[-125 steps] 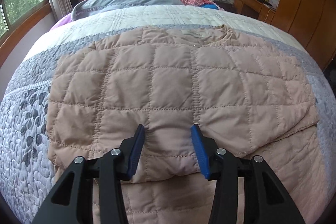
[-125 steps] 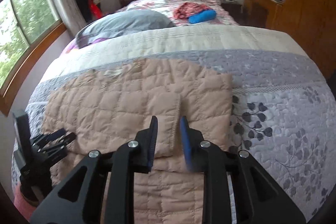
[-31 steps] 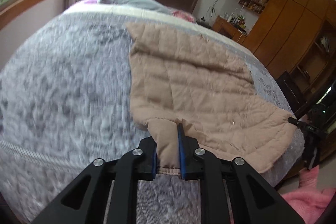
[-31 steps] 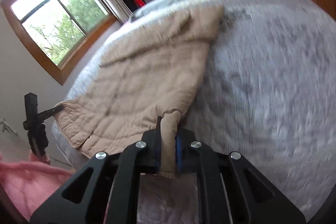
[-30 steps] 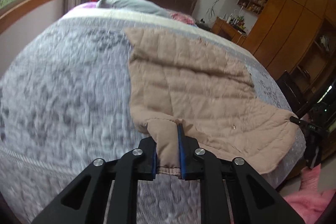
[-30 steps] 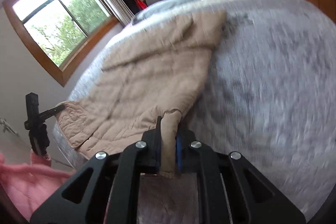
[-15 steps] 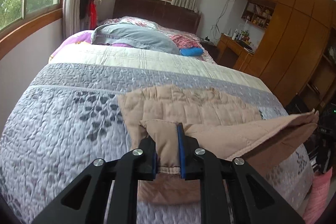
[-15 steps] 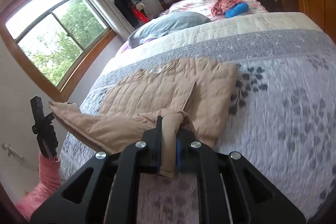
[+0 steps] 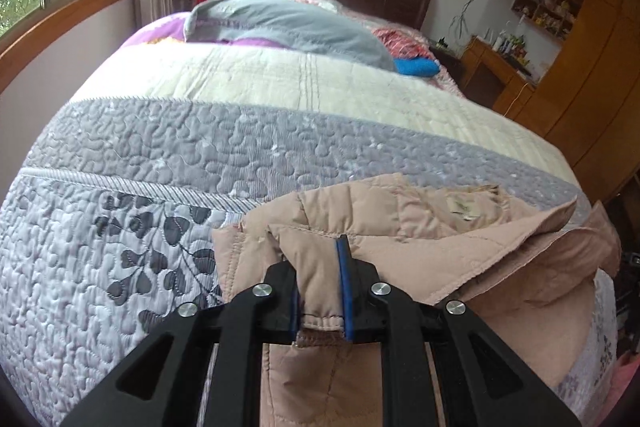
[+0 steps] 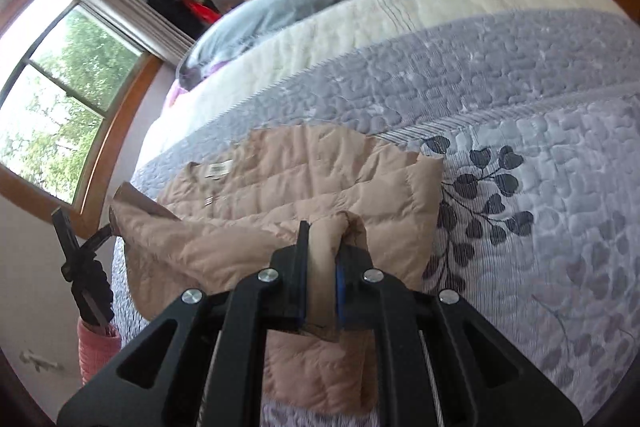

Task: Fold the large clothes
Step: 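Grasp the hem with both tools and lift it toward the collar, then lay the hem over the coat body and open both tools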

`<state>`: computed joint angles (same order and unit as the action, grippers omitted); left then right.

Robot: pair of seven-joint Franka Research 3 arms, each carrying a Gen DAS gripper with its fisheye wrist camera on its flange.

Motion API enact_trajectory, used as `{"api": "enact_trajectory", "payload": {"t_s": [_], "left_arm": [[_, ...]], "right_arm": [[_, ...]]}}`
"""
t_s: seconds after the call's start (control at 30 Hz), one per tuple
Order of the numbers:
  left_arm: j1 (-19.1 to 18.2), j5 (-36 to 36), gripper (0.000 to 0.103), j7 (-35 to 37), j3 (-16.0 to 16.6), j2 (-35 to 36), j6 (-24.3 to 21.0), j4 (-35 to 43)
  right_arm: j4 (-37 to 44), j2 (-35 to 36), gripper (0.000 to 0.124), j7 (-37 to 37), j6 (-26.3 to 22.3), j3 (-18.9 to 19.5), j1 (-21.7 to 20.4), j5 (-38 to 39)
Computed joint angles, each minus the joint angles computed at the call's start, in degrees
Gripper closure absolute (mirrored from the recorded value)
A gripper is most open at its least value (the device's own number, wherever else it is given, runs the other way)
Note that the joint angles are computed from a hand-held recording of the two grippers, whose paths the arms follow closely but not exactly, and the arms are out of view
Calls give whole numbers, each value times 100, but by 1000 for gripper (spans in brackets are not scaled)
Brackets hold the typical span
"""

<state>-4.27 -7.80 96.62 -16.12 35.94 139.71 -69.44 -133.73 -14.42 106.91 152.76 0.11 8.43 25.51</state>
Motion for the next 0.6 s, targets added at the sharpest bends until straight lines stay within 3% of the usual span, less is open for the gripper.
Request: {"api": "enact_trajectory", "payload": {"t_s": [0.2, 0.4, 0.43, 0.47, 0.5, 0.6], "left_arm": [[-139, 65, 86, -237, 51, 831, -728, 1111], [231, -627, 76, -113, -303, 1010, -1269, 1483], [352, -845, 72, -43, -398, 956, -1312, 1423], [507, -1095, 71, 62, -494, 849, -1314, 1267], [573, -1223, 70, 129, -499, 739, -1312, 1133], [643, -1349, 59, 319, -378, 246, -983, 471]], "right_arm": [[120, 341, 113, -230, -54, -137, 28, 414], [-159, 51, 99, -1256, 137, -405, 245, 1953], [-264, -62, 87, -1265, 275, -374, 219, 2016], [-320, -127, 61, -1004, 426, -249, 111, 1774], [-444, -250, 54, -732, 623, -110, -20, 1455], [-631, -524, 70, -1343, 688, -397, 341, 1876]]}}
